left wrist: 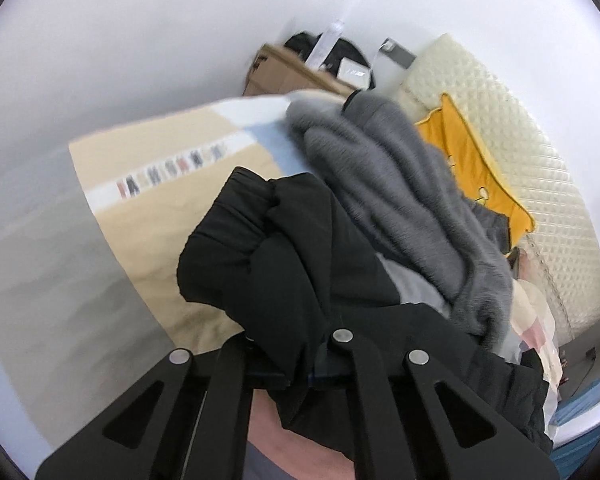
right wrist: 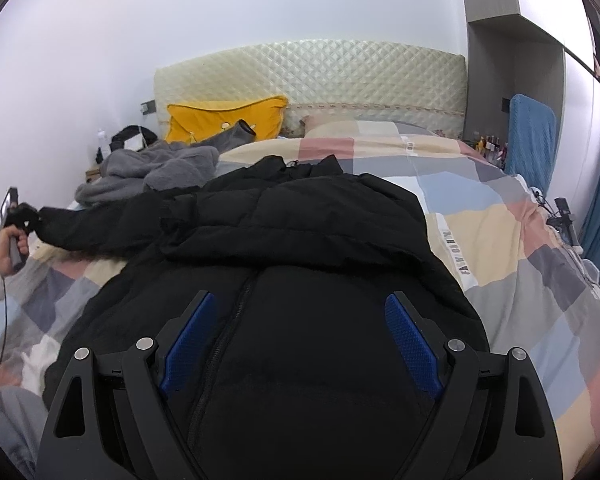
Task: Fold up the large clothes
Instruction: 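Lift the sleeve with the left gripper and fold it over the jacket body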
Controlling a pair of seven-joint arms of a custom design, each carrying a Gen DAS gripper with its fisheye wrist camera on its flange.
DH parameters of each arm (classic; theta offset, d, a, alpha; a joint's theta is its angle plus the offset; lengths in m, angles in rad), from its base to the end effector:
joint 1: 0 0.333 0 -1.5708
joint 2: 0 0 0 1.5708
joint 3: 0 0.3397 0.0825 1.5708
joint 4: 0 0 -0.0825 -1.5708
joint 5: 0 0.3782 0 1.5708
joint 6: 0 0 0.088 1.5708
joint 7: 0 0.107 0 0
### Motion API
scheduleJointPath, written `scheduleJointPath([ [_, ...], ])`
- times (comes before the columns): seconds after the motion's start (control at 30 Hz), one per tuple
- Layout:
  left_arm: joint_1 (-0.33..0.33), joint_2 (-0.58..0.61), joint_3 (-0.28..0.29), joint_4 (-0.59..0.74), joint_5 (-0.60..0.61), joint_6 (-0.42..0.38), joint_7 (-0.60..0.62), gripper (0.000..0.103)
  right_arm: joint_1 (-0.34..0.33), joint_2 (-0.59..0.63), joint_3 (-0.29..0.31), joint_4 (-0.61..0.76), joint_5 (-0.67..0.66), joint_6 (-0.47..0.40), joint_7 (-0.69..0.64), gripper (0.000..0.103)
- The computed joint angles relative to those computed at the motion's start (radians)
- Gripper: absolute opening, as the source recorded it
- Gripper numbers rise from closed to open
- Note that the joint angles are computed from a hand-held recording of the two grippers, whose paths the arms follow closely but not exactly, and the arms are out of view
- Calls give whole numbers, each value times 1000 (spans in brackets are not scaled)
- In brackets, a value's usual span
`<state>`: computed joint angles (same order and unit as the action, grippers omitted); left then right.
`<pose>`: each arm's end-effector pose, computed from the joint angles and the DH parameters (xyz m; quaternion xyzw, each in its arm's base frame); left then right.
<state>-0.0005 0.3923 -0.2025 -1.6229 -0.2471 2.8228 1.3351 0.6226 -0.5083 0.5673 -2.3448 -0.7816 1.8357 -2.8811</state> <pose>0.7115 -0.1082 0.5192 -0.7307 0.5485 -0.3905 0.1132 0.1723 0.3637 0.5459 -0.4631 0.7419 -0.4006 0.2733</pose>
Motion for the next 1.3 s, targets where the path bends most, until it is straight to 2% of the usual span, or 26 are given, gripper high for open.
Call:
scheduleJointPath([
  [0.27, -52, -149, 27, -50, 78, -11, -34, 4, 15, -17, 10, -12, 12, 13, -40, 87],
  [0.37, -111, -210, 59, -82, 217, 10, -88, 4, 20, -20, 18, -10, 18, 1, -48, 93],
  [0.5, -139, -274, 41, -102, 274, 14, -96, 4, 25, -44, 33, -17, 13, -9, -36, 101],
  [0.67, -168, -323, 22, -81, 319, -2, -121, 4, 33, -95, 40, -47, 19, 6, -30, 102],
  [1.03, -279, -331, -29, 37, 517, -59, -242, 4, 14, -194, 64, -91, 50, 12, -73, 102],
  [1.13, -315, -315, -48, 73, 509, -80, -282, 4, 9, -227, 65, -109, 66, 15, -83, 102],
  [1.23, -346, -288, -78, 115, 411, -70, -260, 4, 9, -271, 61, -138, 87, 30, -88, 102],
  [1.3, -392, -251, -80, 172, 463, -87, -277, 4, 4, -295, 67, -148, 102, 27, -96, 102],
])
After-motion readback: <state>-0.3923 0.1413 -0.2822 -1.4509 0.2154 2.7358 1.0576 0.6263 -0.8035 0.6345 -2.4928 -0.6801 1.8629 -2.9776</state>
